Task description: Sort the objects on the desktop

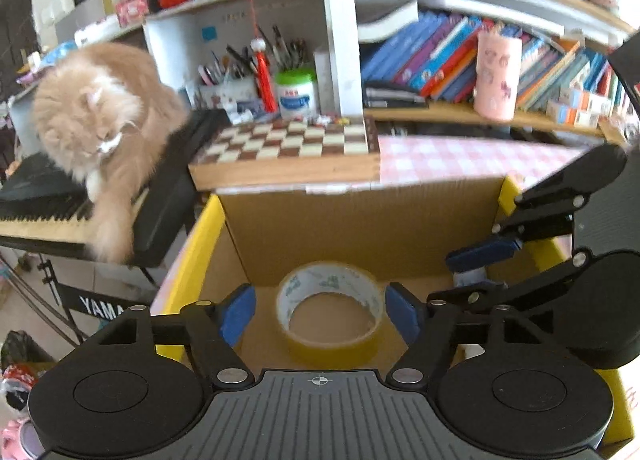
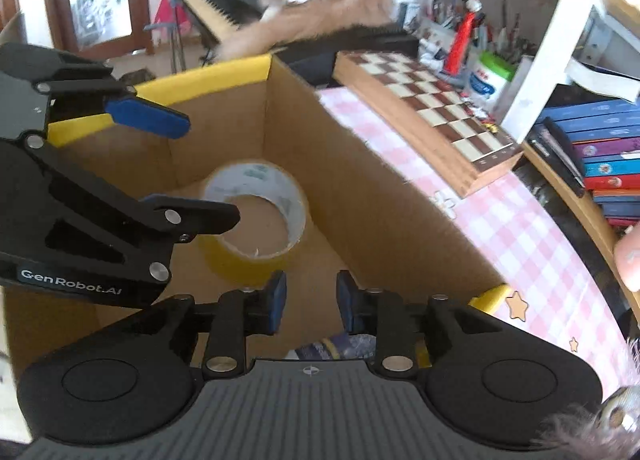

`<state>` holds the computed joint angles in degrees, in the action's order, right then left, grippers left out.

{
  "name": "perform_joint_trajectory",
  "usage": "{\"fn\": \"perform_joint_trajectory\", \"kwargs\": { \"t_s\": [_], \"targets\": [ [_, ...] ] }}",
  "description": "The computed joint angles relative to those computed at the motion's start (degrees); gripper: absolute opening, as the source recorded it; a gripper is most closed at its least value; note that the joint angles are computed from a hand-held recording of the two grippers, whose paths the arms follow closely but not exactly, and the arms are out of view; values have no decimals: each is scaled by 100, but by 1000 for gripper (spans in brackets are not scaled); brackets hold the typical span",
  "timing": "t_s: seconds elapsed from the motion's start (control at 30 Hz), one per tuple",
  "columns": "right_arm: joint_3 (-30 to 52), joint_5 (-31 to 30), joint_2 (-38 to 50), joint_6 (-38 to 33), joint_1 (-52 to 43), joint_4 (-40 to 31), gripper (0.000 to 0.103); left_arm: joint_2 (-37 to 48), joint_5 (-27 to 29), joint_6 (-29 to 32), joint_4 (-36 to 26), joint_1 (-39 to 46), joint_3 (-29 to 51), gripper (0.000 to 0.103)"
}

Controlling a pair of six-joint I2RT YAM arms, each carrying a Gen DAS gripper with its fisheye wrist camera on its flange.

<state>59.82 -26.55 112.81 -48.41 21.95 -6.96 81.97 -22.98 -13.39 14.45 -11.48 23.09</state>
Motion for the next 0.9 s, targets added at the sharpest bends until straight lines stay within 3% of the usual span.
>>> {"fn": "perform_joint_trajectory", "kwargs": {
  "t_s": [0.2,0.53,0.63,0.9],
  "targets": [
    [-462,-453,-630,439,-318,204,36,-895,-472,-170,-46,-420,-268,84],
    [-1311,-1106,-1755,1451,-1059,606,42,-2458,-1425,-739,-963,-1399,-533,90],
    [-1655,-1203,-2124,1794,-1277,858,52,-2821,-1685,-1041,-1371,-1683,-558,92],
    [-2772,-1334,-3194,2535,-1947,1323,57,-3641,-2458,-2255,-2502,-2639,-700,93]
  ]
}}
